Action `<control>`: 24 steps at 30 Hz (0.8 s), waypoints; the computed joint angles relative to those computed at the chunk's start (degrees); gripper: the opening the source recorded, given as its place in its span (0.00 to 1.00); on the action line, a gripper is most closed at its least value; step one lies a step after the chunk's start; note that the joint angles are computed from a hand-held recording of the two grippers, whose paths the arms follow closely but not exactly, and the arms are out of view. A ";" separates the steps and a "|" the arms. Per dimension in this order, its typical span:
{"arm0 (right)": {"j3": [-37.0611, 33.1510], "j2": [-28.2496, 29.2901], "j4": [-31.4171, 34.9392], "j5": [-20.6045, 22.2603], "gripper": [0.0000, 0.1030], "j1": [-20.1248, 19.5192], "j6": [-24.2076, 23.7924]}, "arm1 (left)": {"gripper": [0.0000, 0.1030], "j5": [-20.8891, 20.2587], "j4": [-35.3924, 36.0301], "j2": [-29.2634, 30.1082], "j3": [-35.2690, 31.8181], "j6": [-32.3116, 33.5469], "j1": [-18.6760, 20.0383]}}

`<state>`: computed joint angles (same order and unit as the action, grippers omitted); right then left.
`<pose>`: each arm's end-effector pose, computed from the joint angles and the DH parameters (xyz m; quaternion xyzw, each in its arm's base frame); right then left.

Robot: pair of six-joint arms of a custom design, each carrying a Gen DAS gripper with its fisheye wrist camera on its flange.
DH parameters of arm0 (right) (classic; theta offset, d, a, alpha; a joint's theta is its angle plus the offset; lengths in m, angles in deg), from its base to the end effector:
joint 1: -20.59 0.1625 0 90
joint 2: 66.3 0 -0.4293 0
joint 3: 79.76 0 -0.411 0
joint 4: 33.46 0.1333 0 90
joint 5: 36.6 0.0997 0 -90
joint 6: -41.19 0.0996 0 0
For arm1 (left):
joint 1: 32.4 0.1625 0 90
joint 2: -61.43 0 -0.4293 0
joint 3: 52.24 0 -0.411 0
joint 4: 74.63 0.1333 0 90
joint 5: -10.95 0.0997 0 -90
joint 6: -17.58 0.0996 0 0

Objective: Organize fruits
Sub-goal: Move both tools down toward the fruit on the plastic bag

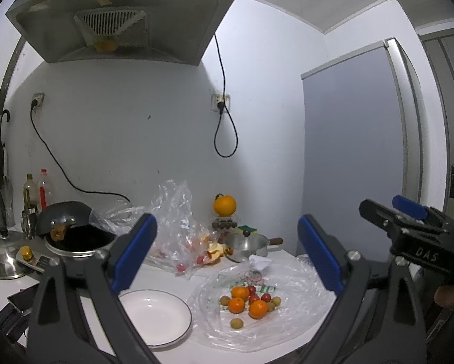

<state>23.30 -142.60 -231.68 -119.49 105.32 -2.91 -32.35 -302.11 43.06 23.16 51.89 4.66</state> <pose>0.0916 -0.5921 0.4784 0.2896 -0.6999 0.6114 0.2293 -0.4465 -0.5951 0.0400 0.2984 0.6840 -0.6341 0.2027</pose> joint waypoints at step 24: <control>-11.21 9.07 7.76 -4.64 0.92 -3.86 -0.20 | 0.92 1.93 18.50 8.66 -14.52 -6.31 5.73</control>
<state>12.09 -133.53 -223.92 -124.13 101.46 -3.11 -30.42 -283.61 51.72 8.64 45.58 10.40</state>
